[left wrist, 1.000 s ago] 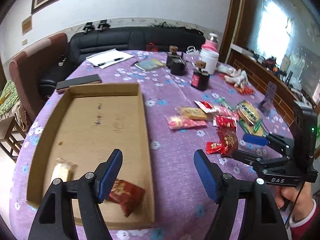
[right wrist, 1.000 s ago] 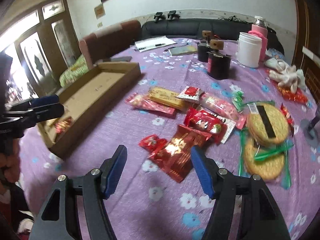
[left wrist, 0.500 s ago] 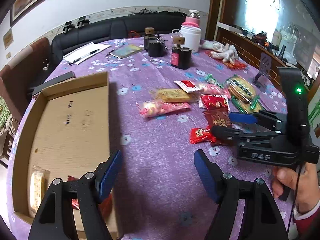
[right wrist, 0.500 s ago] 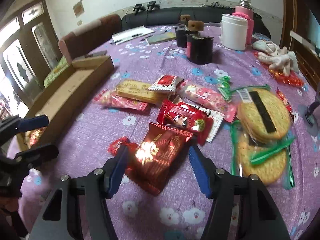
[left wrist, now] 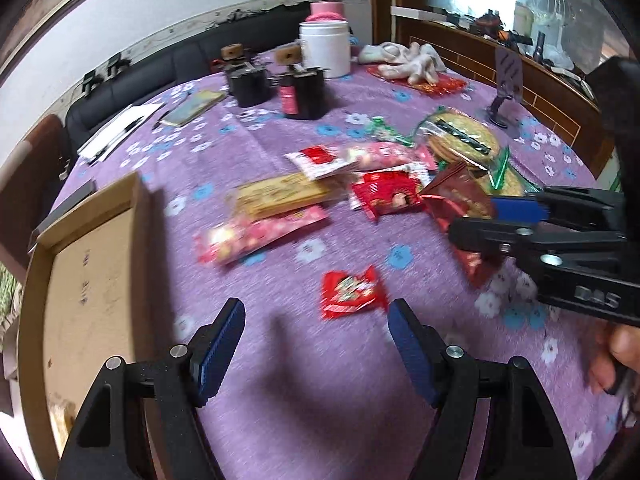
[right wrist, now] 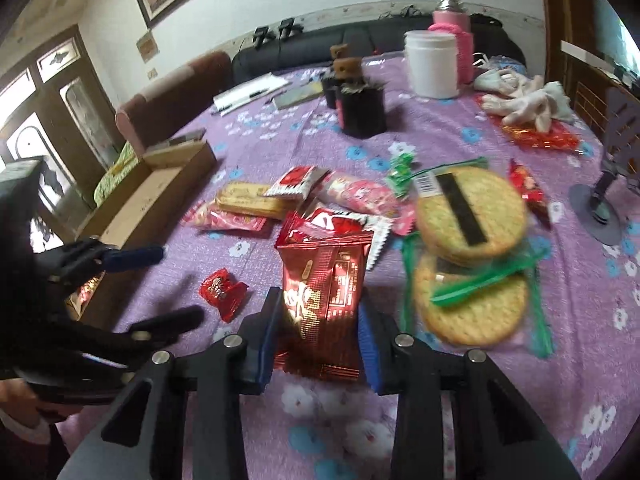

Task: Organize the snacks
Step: 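Grasp small red cartoon candy with left tool while right tool grasps red wrapper packet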

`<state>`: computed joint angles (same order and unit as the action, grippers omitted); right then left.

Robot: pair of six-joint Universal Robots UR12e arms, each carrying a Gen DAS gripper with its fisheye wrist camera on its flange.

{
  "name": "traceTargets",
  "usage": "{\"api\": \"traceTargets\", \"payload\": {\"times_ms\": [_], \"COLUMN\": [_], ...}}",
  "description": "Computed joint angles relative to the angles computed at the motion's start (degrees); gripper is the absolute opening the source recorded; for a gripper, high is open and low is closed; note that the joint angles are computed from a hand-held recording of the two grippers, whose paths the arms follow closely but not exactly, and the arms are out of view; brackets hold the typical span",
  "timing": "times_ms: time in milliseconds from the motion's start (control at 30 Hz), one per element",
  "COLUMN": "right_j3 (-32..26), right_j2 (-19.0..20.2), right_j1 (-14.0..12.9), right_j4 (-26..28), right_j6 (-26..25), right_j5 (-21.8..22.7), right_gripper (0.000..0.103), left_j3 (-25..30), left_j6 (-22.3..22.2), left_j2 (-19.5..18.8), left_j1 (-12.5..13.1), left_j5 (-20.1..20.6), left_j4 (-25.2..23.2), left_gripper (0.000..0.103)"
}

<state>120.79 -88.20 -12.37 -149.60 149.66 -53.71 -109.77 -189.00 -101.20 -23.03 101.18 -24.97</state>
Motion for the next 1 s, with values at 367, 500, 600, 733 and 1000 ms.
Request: {"api": "traceTargets", "payload": {"times_ms": [367, 500, 600, 733, 1000], "right_j3": [1.2, 1.4, 1.6, 2.1, 2.6], "right_j2": [-1.8, -2.2, -2.6, -3.4, -4.9], "right_j1": [-3.5, -4.0, -4.2, -4.2, -2.6], "right_j4": [1.8, 1.9, 1.9, 1.8, 2.2], "right_j6": [0.1, 0.1, 0.0, -0.5, -1.7], "right_j5": [4.3, 5.4, 6.4, 7.1, 8.4], "right_gripper": [0.034, 0.034, 0.034, 0.034, 0.034], "left_j3": [1.9, 1.6, 1.0, 0.1, -2.9], "left_j6": [-7.1, -8.5, -8.7, -9.1, -11.5], "left_j2": [-2.6, -2.3, -1.9, -0.5, 3.7], "left_j1": [-0.6, -0.5, -0.7, -1.3, -1.2], "left_j5": [0.3, -0.7, -0.8, 1.2, 8.6], "left_j4": [-0.2, 0.3, 1.7, 3.8, 5.4], "left_gripper": [0.038, 0.024, 0.024, 0.024, 0.024]}}
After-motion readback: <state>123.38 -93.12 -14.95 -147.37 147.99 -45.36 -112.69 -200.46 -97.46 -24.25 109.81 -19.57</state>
